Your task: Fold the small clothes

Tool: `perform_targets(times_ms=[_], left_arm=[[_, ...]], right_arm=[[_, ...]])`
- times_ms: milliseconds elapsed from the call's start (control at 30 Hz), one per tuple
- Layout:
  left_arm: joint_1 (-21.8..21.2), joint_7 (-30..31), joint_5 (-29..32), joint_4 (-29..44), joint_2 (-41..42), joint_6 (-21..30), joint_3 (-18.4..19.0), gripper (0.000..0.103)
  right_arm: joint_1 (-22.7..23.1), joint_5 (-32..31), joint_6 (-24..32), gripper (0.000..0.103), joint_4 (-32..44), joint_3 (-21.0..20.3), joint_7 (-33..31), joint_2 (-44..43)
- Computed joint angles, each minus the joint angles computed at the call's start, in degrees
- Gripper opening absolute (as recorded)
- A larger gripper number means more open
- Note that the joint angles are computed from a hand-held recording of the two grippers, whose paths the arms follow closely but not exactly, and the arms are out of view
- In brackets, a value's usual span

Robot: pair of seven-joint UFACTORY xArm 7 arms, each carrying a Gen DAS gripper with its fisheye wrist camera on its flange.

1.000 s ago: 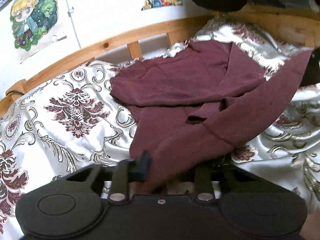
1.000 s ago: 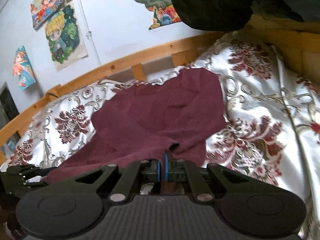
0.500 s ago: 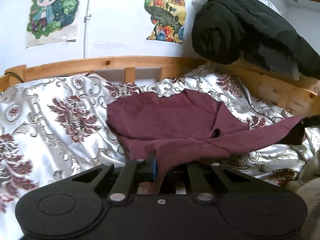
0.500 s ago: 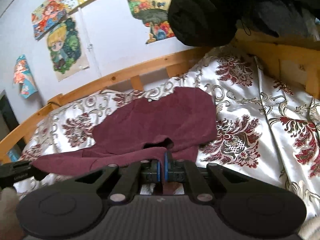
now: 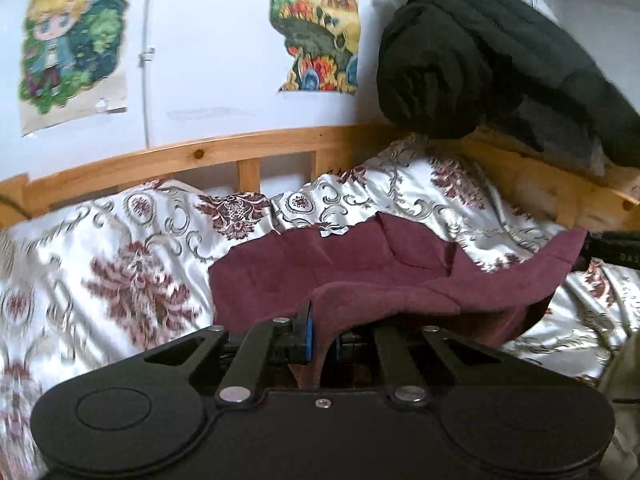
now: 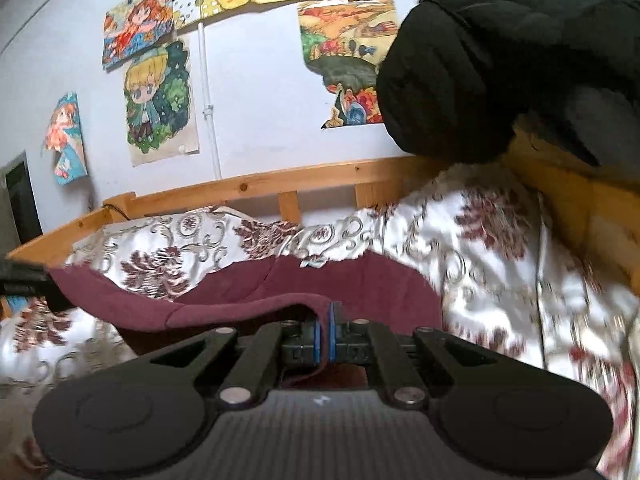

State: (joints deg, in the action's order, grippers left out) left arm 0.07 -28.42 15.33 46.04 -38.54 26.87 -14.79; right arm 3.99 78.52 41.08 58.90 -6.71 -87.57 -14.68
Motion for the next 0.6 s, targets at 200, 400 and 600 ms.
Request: perform_targets(times_ms=[200,400,600], left_arm=[[0.2,5.7,1.1,17.3,17.3,8.6,3.2,0.01],[-1.7,8.4,2.5,28.3,29.4,11.6,7.3,0.01],[-2.8,10.1,-1.5,38.5,41.5,15.0,11.9,0.011]], right_arm=[[-0.5,-1.1,-3.0,0.005,16.4,4.5,4.8,16.0],[-1.5,-4.8,-10.7,0.005,27.7,10.3,6.5,26.9],[-2.0,-12.4,-12.2,0.006,39.4,13.5,16.2,38.9]])
